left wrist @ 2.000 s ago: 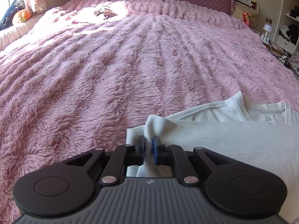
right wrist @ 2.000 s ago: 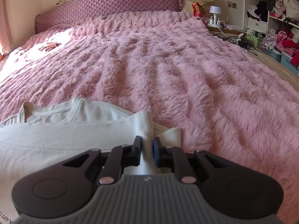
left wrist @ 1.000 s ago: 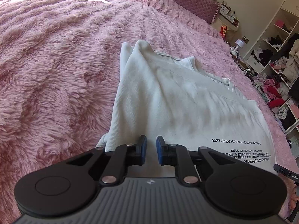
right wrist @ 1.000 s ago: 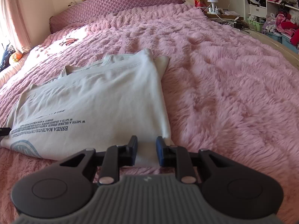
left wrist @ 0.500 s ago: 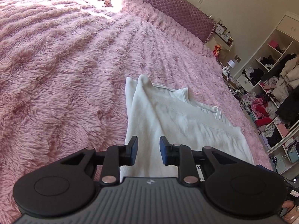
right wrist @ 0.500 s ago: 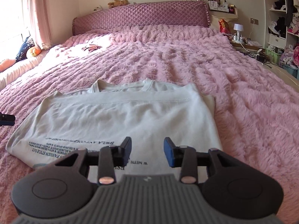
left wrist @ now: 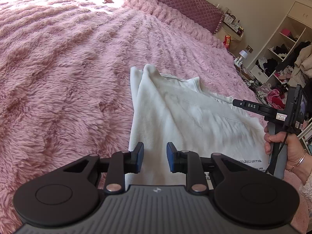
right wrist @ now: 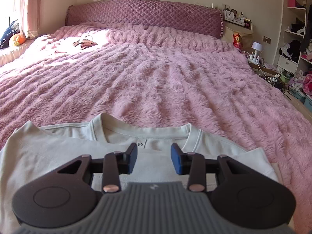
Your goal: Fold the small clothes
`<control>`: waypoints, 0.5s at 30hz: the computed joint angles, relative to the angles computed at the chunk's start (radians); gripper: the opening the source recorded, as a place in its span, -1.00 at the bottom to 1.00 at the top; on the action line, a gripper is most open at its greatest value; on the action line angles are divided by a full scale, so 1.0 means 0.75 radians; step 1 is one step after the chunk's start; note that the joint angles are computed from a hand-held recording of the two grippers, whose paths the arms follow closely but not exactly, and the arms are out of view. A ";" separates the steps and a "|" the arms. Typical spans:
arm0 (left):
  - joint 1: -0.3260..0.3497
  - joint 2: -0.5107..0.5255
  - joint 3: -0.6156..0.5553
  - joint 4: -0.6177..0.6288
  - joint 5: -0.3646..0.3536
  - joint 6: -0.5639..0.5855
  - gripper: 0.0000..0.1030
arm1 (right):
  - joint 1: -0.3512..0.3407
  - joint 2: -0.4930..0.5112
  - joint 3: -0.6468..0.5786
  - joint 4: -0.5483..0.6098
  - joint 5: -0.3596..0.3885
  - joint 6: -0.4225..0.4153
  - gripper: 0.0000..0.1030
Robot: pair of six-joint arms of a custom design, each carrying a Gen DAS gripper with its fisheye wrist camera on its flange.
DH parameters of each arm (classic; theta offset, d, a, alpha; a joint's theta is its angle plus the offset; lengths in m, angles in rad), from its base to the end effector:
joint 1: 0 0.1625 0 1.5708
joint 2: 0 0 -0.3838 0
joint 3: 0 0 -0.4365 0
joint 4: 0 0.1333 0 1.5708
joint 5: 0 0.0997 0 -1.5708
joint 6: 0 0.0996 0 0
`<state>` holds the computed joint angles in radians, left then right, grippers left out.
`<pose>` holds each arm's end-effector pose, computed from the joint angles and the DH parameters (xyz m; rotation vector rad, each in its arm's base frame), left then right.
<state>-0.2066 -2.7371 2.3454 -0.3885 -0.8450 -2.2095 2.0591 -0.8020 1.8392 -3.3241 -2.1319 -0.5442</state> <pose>-0.1073 -0.1813 0.3569 -0.1442 2.4456 -1.2520 0.3615 -0.5094 0.0644 0.9704 -2.2399 0.8882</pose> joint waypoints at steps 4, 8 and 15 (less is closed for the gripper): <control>0.003 -0.023 0.008 0.002 -0.004 0.008 -0.46 | 0.002 0.104 -0.072 -0.047 -0.094 -0.107 -0.34; 0.011 -0.022 0.008 -0.006 -0.004 0.039 -0.46 | -0.014 0.131 -0.076 -0.048 -0.133 -0.155 -0.34; 0.021 -0.019 0.009 -0.009 -0.010 0.061 -0.41 | -0.023 0.088 -0.010 -0.064 -0.117 -0.161 -0.34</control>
